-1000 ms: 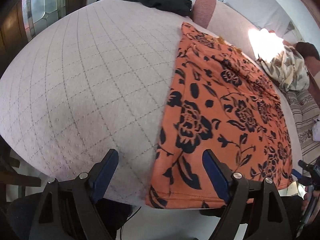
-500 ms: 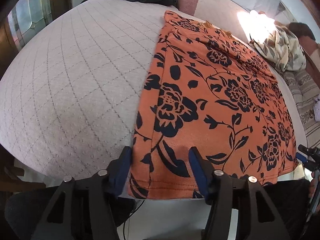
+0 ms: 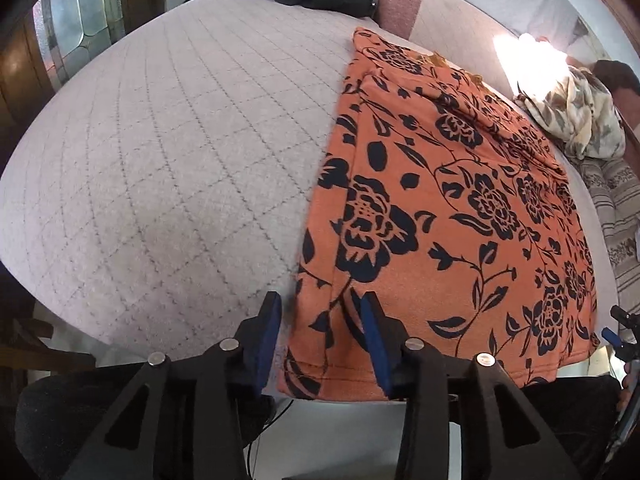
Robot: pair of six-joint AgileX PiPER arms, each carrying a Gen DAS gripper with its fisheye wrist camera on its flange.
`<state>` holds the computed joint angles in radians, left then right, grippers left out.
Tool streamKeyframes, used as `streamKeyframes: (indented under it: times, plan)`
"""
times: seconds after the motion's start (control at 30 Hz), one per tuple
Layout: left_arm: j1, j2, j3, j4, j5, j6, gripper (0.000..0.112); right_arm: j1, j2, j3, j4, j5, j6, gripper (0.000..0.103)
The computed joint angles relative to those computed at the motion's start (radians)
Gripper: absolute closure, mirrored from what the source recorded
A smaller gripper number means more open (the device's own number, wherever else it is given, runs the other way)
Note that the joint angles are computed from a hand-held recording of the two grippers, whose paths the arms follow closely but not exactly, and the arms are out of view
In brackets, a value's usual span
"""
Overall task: Fold small clothes
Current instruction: 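Grasp the hem with the left tool while the right tool grasps the hem too, then lift the hem with both tools and fold it toward the collar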
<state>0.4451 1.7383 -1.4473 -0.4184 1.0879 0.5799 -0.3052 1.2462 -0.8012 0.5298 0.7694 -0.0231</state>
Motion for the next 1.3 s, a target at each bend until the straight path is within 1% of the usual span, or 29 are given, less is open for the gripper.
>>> streamKeyframes:
  times: [0.03, 0.1, 0.17, 0.2, 0.23, 0.27, 0.3, 0.33, 0.4, 0.43, 0.47, 0.5, 0.53, 0.6, 0.63, 0.67, 0.7, 0.73, 0.77, 0.8, 0.83, 0.87, 0.9, 0.93, 1.03, 1.13, 1.2, 1.23, 1.3]
  plan:
    - [-0.001, -0.002, 0.003, -0.002, -0.003, 0.002, 0.059, -0.002, 0.008, -0.004, 0.002, 0.008, -0.005, 0.018]
    - [-0.014, -0.008, 0.019, 0.015, -0.017, -0.004, 0.052, 0.007, 0.047, -0.015, 0.055, 0.036, -0.065, 0.02]
    - [-0.027, -0.017, 0.036, 0.029, -0.031, -0.002, 0.047, 0.053, 0.084, -0.022, 0.065, 0.045, -0.06, 0.033]
    - [-0.032, -0.024, 0.046, 0.036, -0.039, 0.003, 0.044, 0.086, 0.085, -0.016, 0.044, 0.022, -0.023, 0.035]
    - [-0.04, -0.031, 0.056, 0.048, -0.049, 0.005, 0.044, 0.125, 0.077, -0.015, 0.003, -0.004, 0.019, 0.04]
    - [-0.047, -0.034, 0.062, 0.059, -0.055, 0.006, 0.044, 0.143, 0.077, -0.017, -0.002, -0.009, 0.023, 0.051]
    - [-0.049, -0.037, 0.067, 0.063, -0.058, 0.009, 0.044, 0.137, 0.081, -0.015, 0.033, -0.006, -0.001, 0.084]
    - [-0.051, -0.038, 0.069, 0.066, -0.061, 0.008, 0.05, 0.135, 0.092, -0.019, 0.049, 0.003, -0.007, 0.088]
    - [-0.053, -0.037, 0.07, 0.069, -0.063, 0.003, 0.06, 0.157, 0.109, -0.03, 0.007, -0.004, 0.023, 0.088]
    - [-0.045, -0.032, 0.059, 0.058, -0.047, 0.004, 0.069, 0.164, 0.107, -0.029, 0.003, -0.008, 0.044, 0.088]
    - [-0.039, -0.028, 0.049, 0.052, -0.034, 0.004, 0.074, 0.167, 0.098, -0.028, -0.001, -0.016, 0.064, 0.085]
    - [-0.035, -0.025, 0.043, 0.049, -0.025, 0.005, 0.08, 0.177, 0.084, -0.021, -0.017, -0.03, 0.096, 0.085]
    - [-0.033, -0.024, 0.039, 0.05, -0.022, 0.001, 0.083, 0.18, 0.071, -0.019, -0.03, -0.036, 0.123, 0.083]
    - [-0.029, -0.021, 0.033, 0.046, -0.014, 0.002, 0.083, 0.186, 0.054, -0.015, -0.055, -0.046, 0.159, 0.064]
    - [-0.033, -0.02, 0.033, 0.05, -0.014, -0.001, 0.08, 0.196, 0.057, -0.02, -0.088, -0.043, 0.188, 0.035]
    - [-0.042, -0.022, 0.035, 0.057, -0.014, -0.007, 0.074, 0.209, 0.064, -0.024, -0.128, -0.046, 0.231, 0.028]
    - [-0.045, -0.025, 0.039, 0.052, -0.011, 0.0, 0.057, 0.211, 0.066, -0.023, -0.133, -0.046, 0.24, 0.028]
    - [-0.05, -0.03, 0.05, 0.053, -0.021, 0.005, 0.044, 0.204, 0.068, -0.018, -0.107, -0.047, 0.213, 0.03]
    - [-0.065, -0.043, 0.071, 0.072, -0.047, -0.003, 0.043, 0.2, 0.07, -0.015, -0.093, -0.052, 0.195, 0.031]
    - [-0.083, -0.053, 0.091, 0.098, -0.072, -0.009, 0.043, 0.202, 0.069, -0.011, -0.097, -0.06, 0.193, 0.042]
    - [-0.092, -0.057, 0.099, 0.108, -0.084, -0.006, 0.052, 0.198, 0.076, -0.012, -0.101, -0.059, 0.184, 0.066]
    - [-0.09, -0.058, 0.096, 0.097, -0.071, 0.005, 0.068, 0.176, 0.081, -0.006, -0.065, -0.06, 0.143, 0.09]
    - [-0.091, -0.051, 0.076, 0.095, -0.045, 0.013, 0.094, 0.145, 0.085, 0.0, 0.012, -0.047, 0.073, 0.091]
    - [-0.082, -0.037, 0.045, 0.071, -0.001, 0.03, 0.106, 0.125, 0.085, 0.003, 0.049, -0.036, 0.031, 0.091]
    - [-0.034, -0.029, -0.03, -0.011, 0.078, 0.021, 0.106, 0.068, 0.039, 0.009, 0.134, -0.005, -0.044, 0.092]
    - [-0.006, -0.036, -0.08, -0.074, 0.107, 0.037, 0.106, -0.004, -0.031, -0.021, 0.177, 0.043, -0.08, 0.092]
    - [-0.028, -0.006, -0.089, -0.047, 0.1, 0.01, 0.106, -0.016, -0.021, -0.045, 0.166, 0.053, -0.087, 0.092]
    - [-0.04, 0.021, -0.094, -0.018, 0.111, -0.022, 0.106, -0.018, 0.003, -0.044, 0.174, 0.053, -0.096, 0.092]
    - [-0.056, 0.055, -0.09, 0.024, 0.125, -0.066, 0.106, -0.037, 0.049, -0.015, 0.227, 0.061, -0.131, 0.092]
